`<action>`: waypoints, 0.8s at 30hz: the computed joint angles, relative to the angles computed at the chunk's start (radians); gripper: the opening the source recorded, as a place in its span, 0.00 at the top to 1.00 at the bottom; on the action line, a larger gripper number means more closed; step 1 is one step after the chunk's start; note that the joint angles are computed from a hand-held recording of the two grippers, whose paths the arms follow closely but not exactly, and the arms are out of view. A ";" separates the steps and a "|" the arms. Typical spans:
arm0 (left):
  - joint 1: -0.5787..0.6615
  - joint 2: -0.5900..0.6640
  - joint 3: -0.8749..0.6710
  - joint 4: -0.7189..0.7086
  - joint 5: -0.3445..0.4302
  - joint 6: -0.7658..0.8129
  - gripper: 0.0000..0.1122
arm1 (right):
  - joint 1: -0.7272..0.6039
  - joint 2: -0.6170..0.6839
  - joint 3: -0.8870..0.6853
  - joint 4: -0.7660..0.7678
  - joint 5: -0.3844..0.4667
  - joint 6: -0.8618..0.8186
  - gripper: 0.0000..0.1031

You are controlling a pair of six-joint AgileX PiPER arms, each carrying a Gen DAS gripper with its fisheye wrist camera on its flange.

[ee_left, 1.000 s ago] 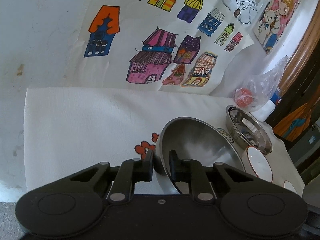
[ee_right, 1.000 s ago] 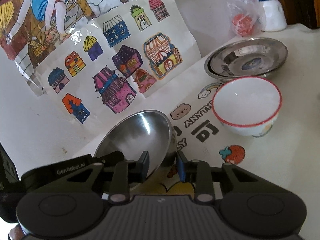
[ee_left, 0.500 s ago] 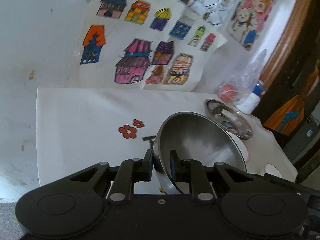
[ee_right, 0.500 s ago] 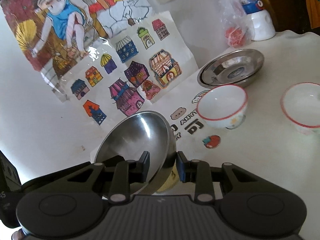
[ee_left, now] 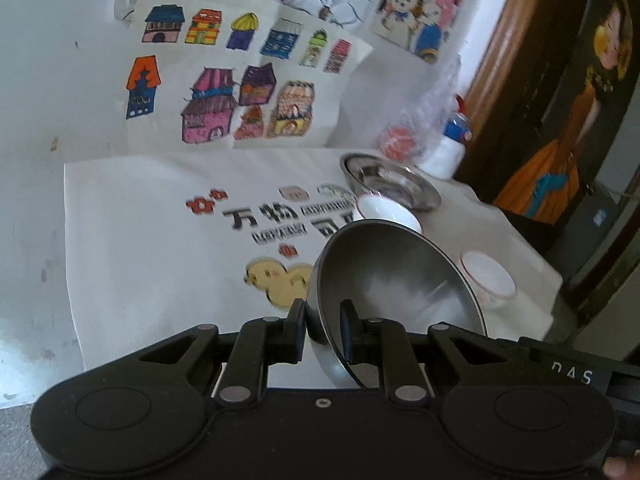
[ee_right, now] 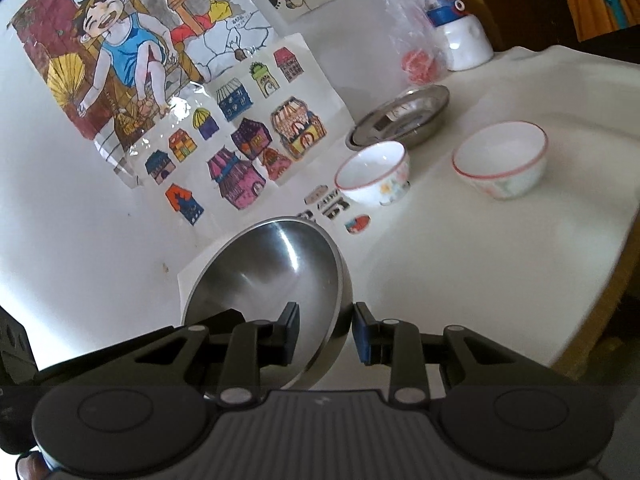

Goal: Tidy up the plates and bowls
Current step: 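Lift the steel bowl with both grippers and carry it across the cloth, then lower the steel bowl onto the table and open both grippers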

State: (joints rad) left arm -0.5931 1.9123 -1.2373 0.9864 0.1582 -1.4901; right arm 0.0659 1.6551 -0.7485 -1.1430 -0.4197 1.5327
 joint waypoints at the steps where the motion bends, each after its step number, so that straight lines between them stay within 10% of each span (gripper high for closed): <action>1: -0.009 -0.010 0.017 0.014 0.001 -0.019 0.83 | 0.000 -0.008 0.010 -0.004 0.002 -0.001 0.67; 24: 0.005 0.025 -0.005 -0.579 0.043 0.549 0.81 | 0.012 0.012 -0.019 -0.097 0.045 0.085 0.52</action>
State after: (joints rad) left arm -0.5884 1.9374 -1.2420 0.4075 0.2008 -0.9415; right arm 0.0778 1.6675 -0.7678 -1.2401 -0.3750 1.6173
